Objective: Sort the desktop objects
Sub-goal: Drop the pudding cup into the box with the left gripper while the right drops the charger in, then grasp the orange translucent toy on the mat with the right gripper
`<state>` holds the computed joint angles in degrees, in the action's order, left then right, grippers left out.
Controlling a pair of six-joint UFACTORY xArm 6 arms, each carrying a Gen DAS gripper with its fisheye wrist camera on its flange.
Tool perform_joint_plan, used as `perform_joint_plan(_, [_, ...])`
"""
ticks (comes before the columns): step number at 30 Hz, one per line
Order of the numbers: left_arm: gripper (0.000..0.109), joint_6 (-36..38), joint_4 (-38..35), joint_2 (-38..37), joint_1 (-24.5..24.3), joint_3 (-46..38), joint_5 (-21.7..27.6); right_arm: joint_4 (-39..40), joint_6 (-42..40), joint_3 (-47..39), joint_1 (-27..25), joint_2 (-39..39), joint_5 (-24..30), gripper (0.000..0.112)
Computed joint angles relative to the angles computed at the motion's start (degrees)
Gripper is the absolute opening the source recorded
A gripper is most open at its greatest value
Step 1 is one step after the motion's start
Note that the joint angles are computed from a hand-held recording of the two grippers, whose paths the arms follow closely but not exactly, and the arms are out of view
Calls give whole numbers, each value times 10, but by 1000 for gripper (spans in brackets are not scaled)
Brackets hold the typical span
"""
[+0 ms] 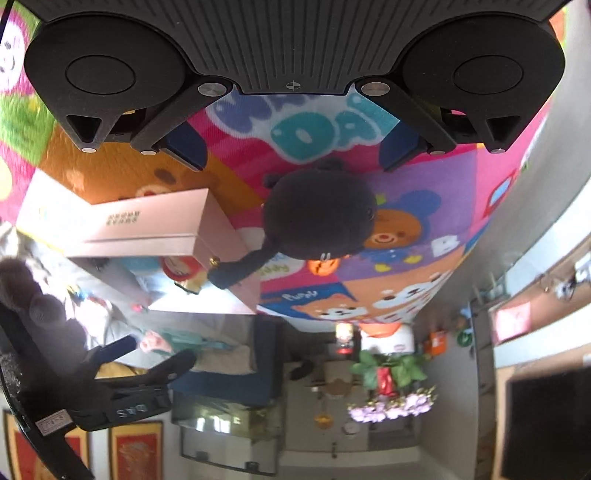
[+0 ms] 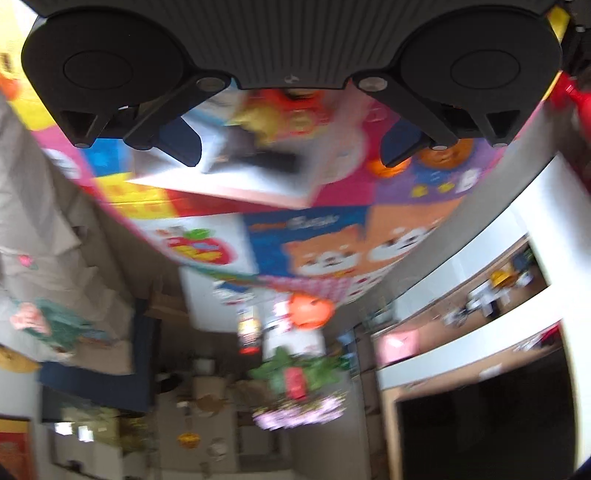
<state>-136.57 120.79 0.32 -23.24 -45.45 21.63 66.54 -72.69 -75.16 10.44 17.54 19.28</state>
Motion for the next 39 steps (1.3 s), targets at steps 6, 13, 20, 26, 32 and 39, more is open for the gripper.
perform_joint_plan(6, [103,-37,15,5,4,6,-9,-193,222,-119,40,87,123,80])
perform_joint_plan(13, [103,-85,19,18,23,-4,-35,-420,506,-373,84,281,195,73])
perform_joint_plan(20, [103,-94,14,10,16,6,-19,-426,497,-367,80,276,233,35])
perform_joint_plan(26, [103,-79,-8,11,17,6,-17,-199,250,-120,33,52,211,8])
perform_joint_plan(32, [103,-24,-54,10,1,10,12,-167,184,4,0,-53,202,17])
perform_joint_plan(39, [103,33,-81,10,-16,11,34,-188,206,-28,32,2,180,51])
